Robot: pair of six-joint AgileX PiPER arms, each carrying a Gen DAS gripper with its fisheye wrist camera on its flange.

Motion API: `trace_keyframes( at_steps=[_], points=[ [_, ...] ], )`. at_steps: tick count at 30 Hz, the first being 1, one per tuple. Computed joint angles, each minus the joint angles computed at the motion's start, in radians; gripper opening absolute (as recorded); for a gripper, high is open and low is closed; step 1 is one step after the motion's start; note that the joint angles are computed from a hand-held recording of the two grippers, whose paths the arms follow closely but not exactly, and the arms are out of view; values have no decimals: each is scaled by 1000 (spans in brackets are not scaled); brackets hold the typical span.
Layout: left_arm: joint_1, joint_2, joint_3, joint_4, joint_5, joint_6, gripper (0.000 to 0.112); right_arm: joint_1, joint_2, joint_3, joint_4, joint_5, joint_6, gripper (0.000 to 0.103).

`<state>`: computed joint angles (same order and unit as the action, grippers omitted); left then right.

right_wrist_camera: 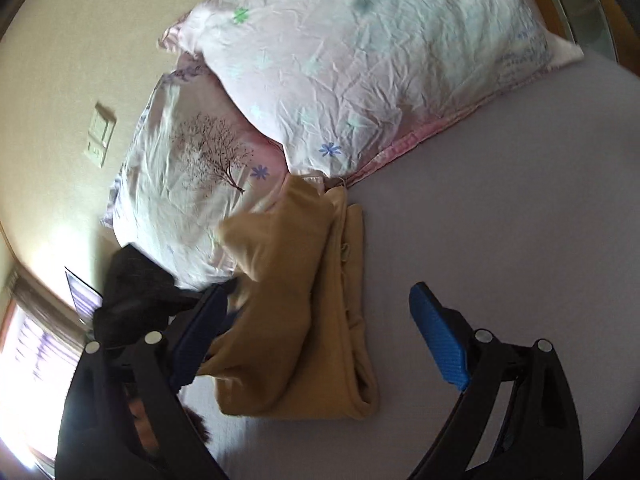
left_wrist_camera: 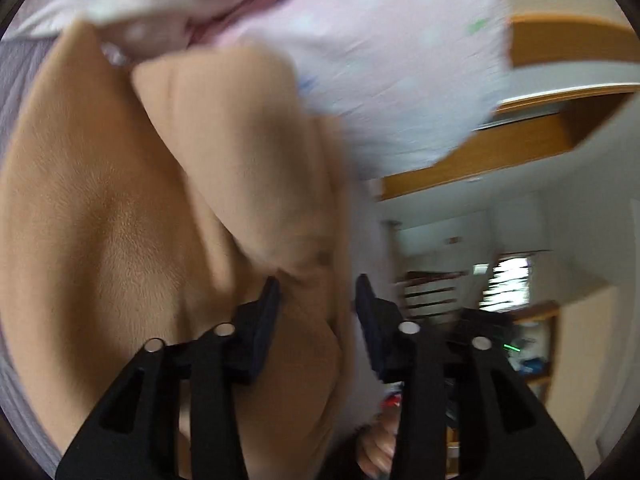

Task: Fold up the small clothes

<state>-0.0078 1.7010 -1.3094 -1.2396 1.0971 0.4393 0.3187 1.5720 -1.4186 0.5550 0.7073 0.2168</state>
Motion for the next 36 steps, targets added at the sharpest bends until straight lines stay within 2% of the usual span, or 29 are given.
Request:
trace_keyframes(
  at_steps=[2,3,6,8,10,12,14,16,19,20,22,26,29,31,32,34,36],
  points=[
    [85,-89,82,-66,22,92,77,-2,17,-37,-9,47,0,91],
    [145,-163,124,-44,32,128,78,-5,21,-47,23,66,-28,91],
    [220,-268,175,69,43,152,78,0,18,-64,93,118,-88,89],
    [268,-317,229,126,85,189,78,8,11,-61,109,143,-85,89],
    [253,-355,283,180,66,230,78,6,13,-55,110,166,-34,89],
    [178,-380,329,221,-5,249,78,-13,22,-38,161,182,-25,89],
    [157,-409,400,232,-30,313,78,-2,23,-36,118,178,32,83],
    [86,-439,437,267,-96,309,78,29,6,-39,63,157,70,75],
    [44,-462,463,297,-145,311,78,63,11,-91,10,156,86,75],
    [40,-460,462,304,-150,308,78,64,39,-134,-46,174,149,74],
    [41,-446,460,314,-150,298,78,29,100,-179,-47,198,220,75],
    [5,-440,463,379,-186,247,78,-69,287,-282,128,293,215,78],
    [-25,-444,457,404,-215,229,78,-91,387,-362,231,315,161,79],
    [-20,-452,459,408,-208,229,78,-76,432,-443,176,334,192,79],
    [1,-442,453,380,-166,255,78,-66,455,-489,143,346,211,79],
    [7,-440,456,370,-162,263,78,-36,516,-619,51,385,252,78],
    [12,-444,460,367,-157,268,78,-8,585,-757,6,432,234,36]
  ],
)
